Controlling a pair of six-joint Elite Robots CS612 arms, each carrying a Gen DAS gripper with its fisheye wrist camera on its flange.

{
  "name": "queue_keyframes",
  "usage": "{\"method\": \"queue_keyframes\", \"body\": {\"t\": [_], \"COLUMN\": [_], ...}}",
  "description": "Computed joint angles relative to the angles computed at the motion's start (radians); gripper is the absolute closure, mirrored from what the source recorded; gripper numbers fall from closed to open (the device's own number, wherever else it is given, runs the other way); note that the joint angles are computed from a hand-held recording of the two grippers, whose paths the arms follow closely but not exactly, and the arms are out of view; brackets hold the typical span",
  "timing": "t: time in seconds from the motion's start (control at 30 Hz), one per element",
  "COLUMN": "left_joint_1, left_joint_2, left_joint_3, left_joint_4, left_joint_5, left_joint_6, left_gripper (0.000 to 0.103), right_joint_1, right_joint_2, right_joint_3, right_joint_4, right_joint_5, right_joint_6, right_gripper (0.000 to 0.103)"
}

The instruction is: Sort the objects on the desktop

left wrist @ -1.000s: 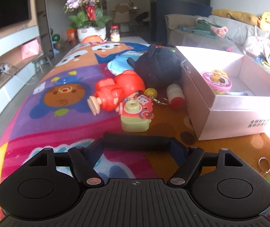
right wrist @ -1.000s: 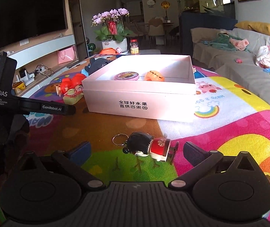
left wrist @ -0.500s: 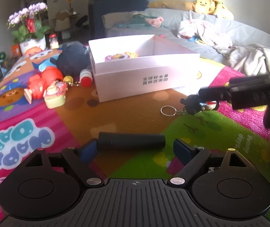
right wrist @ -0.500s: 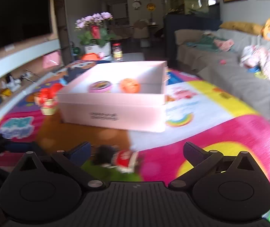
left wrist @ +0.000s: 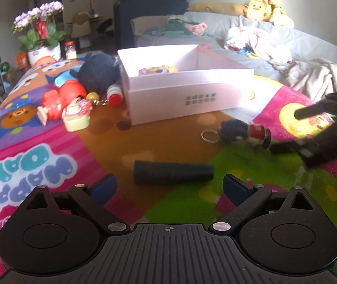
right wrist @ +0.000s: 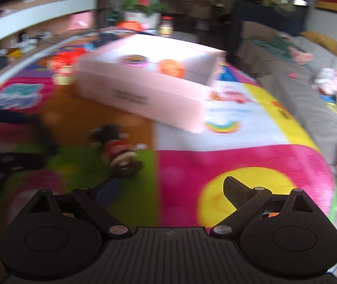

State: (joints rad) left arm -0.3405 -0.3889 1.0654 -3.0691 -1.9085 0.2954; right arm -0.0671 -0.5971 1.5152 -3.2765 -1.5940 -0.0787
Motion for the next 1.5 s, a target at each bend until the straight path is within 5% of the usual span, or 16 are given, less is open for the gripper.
{"method": "queue_keyframes", "body": {"t": [0.23,0.33,0.43,0.53,0.57,0.77,0.87,0.97,1.17,1.37,1.5], "left_joint_1": [0.001,-0.003,-0.005,-0.004,-0.004,-0.002,-0.002,-0.005,-0.023,-0.03,-0.029], "left_joint_2": [-0.002,-0.006,-0.007,-0.006,-0.007,-0.003,-0.003,-0.004,0.0,0.004,0.003], "left_joint_3": [0.003,0.011,0.016,0.015,0.015,0.007,0.009,0.007,0.004,0.013,0.017], "left_joint_4": [0.013,0.006,0.001,0.004,0.004,0.016,0.01,0.015,-0.008,-0.056,-0.07], "left_joint_5": [0.006,0.015,0.018,0.016,0.016,0.01,0.012,0.021,0.03,0.041,0.043], "left_joint_6": [0.003,0.03,0.043,0.04,0.039,0.031,0.028,0.03,0.074,0.099,0.091], "left_gripper": [0.003,0.003,0.002,0.002,0.002,0.002,0.002,0.002,0.002,0.022,0.023], "right_joint_1": [-0.008,-0.004,0.004,0.014,0.013,-0.013,-0.013,-0.014,-0.01,-0.006,0.0], "right_joint_2": [-0.007,0.009,0.035,0.049,0.051,0.047,0.039,0.027,0.018,0.025,0.039], "right_joint_3": [-0.014,-0.053,-0.1,-0.146,-0.155,-0.147,-0.107,-0.056,-0.009,-0.017,-0.052], "right_joint_4": [-0.042,0.003,0.034,0.128,0.146,0.091,0.008,-0.066,-0.104,-0.099,-0.077], "right_joint_5": [0.15,0.162,0.152,0.12,0.118,0.067,0.0,-0.03,-0.094,-0.049,-0.008], "right_joint_6": [0.077,0.064,0.04,0.007,0.018,0.258,0.255,0.264,0.273,0.234,0.205], "right_gripper": [0.007,0.03,0.038,0.064,0.065,0.06,0.034,0.022,0.019,0.017,0.016]}}
